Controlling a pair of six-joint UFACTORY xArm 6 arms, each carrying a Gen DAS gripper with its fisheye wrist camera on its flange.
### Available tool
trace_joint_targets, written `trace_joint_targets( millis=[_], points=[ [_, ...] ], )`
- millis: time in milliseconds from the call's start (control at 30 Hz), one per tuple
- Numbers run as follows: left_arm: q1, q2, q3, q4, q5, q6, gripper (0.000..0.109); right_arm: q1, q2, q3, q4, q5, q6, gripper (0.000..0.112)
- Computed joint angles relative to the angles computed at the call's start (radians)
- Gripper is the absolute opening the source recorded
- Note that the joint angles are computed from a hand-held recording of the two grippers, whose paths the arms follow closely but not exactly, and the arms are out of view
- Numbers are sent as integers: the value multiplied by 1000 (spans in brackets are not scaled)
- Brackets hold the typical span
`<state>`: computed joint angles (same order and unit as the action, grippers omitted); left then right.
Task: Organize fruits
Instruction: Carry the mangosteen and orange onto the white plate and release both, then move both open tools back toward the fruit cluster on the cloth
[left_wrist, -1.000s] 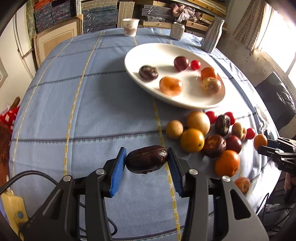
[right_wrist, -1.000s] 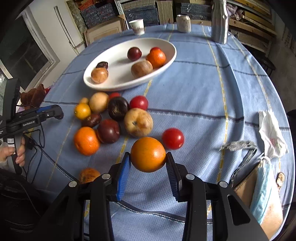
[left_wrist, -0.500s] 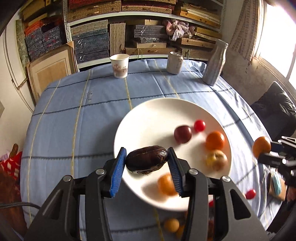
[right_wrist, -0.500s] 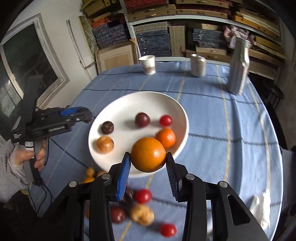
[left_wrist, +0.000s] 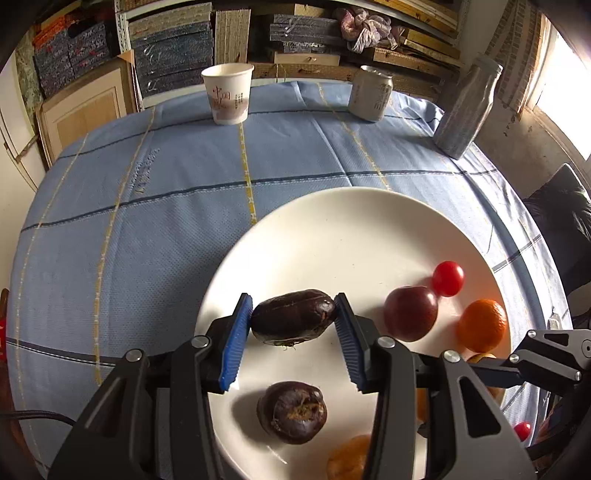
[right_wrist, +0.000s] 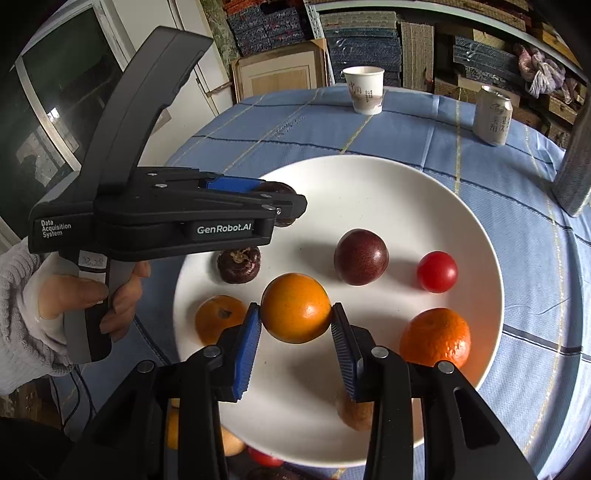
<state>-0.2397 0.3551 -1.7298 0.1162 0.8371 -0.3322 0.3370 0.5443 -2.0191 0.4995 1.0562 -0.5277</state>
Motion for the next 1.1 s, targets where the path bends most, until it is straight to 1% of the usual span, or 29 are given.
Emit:
trace_joint_targets(
  millis=[33, 67, 100, 133, 167, 267, 333, 400, 467, 533, 633, 667, 733, 767, 833, 967, 1100],
  points=[
    [1, 6, -5, 1, 3, -2, 48, 0, 10, -11, -3, 7, 8, 40],
    [1, 11, -11, 1, 1, -3, 53, -2, 10, -9, 15, 13, 15, 44],
    [1, 11, -11, 9, -4, -10, 67, -8, 10, -11, 37, 14, 14, 47],
    [1, 5, -3, 21, -21, -21, 72, -10, -5, 8, 52, -3, 12, 50],
    [1, -4, 1, 21, -23, -21, 72, -10, -21, 26, 54, -13, 10, 54],
    [0, -24, 3, 27, -15, -32, 72, -13, -73, 81, 63, -41, -2, 55],
    [-1, -60, 28, 48, -17, -51, 72, -17, -118, 123, 64, -62, -12, 55],
    [-2, -107, 69, 61, -23, -65, 73, -21, -175, 181, 59, -92, -17, 59],
    [-4, -181, 139, 89, -33, -93, 76, -28, -252, 263, 59, -134, -20, 68],
    [-9, -254, 212, 119, -37, -126, 85, -41, -336, 353, 58, -166, -9, 72],
    [-22, -389, 358, 154, -37, -180, 88, -64, -430, 461, 69, -187, 21, 76],
    [-28, -435, 409, 155, -29, -193, 88, -76, -479, 521, 72, -198, 40, 78],
    [-41, -524, 512, 143, -6, -201, 90, -88, -521, 581, 65, -211, 64, 80],
    [-48, -556, 552, 135, 0, -200, 90, -98, -564, 637, 54, -217, 86, 81],
    [-69, -622, 634, 126, 19, -204, 90, -114, -616, 706, 43, -211, 127, 82],
    [-114, -684, 729, 112, 34, -226, 90, -135, -696, 813, 39, -199, 181, 83],
    [-138, -679, 743, 112, 18, -229, 90, -136, -770, 891, 5, -204, 200, 83]
  ],
)
